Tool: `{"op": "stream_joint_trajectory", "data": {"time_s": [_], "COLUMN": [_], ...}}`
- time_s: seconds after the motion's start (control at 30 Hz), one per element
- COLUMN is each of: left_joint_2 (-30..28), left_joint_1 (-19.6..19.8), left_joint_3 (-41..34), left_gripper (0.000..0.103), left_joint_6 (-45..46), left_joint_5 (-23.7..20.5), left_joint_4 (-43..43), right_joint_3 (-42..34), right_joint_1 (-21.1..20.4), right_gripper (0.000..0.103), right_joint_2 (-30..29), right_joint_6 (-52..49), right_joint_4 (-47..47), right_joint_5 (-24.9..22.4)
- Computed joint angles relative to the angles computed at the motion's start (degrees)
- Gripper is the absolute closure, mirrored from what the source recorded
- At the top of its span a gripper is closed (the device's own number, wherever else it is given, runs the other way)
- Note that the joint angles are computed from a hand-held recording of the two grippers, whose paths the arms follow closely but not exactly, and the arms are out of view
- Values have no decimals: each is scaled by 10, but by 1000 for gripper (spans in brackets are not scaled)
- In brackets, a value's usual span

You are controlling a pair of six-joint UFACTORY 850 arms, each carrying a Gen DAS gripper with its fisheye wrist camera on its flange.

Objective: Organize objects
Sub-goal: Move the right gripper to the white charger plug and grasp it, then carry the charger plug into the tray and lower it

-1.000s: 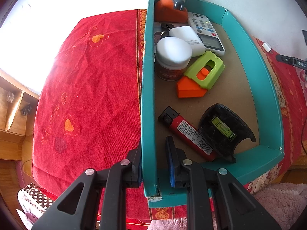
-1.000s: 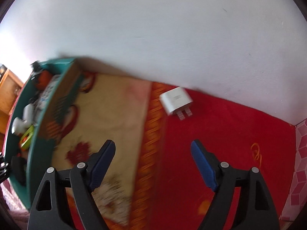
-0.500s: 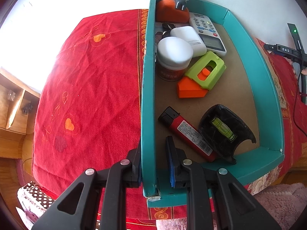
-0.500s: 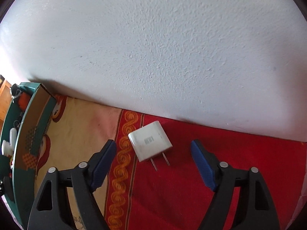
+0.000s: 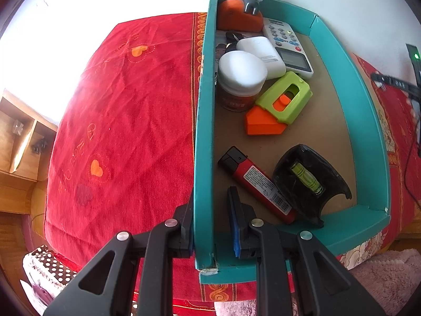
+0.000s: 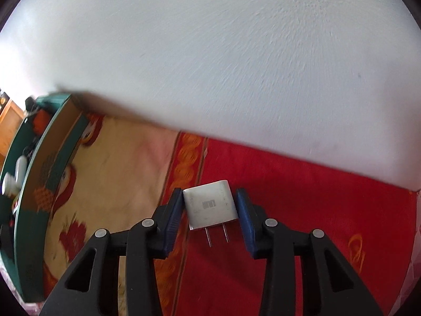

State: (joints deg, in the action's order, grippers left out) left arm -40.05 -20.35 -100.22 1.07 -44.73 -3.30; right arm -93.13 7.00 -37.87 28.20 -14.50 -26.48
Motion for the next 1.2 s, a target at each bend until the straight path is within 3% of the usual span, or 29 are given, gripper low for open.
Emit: {"op": "stream_joint_trajectory", "data": {"time_s": [0.23, 0.6, 0.9, 1.0, 1.07, 1.13, 1.2], "left_joint_2": [7, 5, 6, 7, 6, 6, 6], "left_joint_1": [-3, -12, -13, -13, -13, -13, -13], "left_joint_3": [10, 5, 6, 8, 6, 6, 6], "left_gripper": [84, 84, 84, 84, 84, 84, 84], "left_joint_6": [-13, -39, -32, -31, -30, -30, -28], "left_joint_5": [7, -1, 3, 3, 2, 2, 3], "left_joint_4": [12, 37, 34, 34, 34, 34, 33], "right_joint_3": [68, 154, 148, 125, 121, 111, 115], "right_joint_1": [25, 77, 69, 73, 76, 84, 82], "right_gripper": [62, 62, 49, 49, 52, 67, 67], "right_joint_2": [49, 110, 107, 87, 85, 77, 81], "right_joint_6": [3, 123, 92, 96, 114, 153, 152], "right_joint_4": [10, -31, 16, 17, -1, -46, -38], "right_joint_5": [-3, -18, -22, -31, -41, -62, -61]}}
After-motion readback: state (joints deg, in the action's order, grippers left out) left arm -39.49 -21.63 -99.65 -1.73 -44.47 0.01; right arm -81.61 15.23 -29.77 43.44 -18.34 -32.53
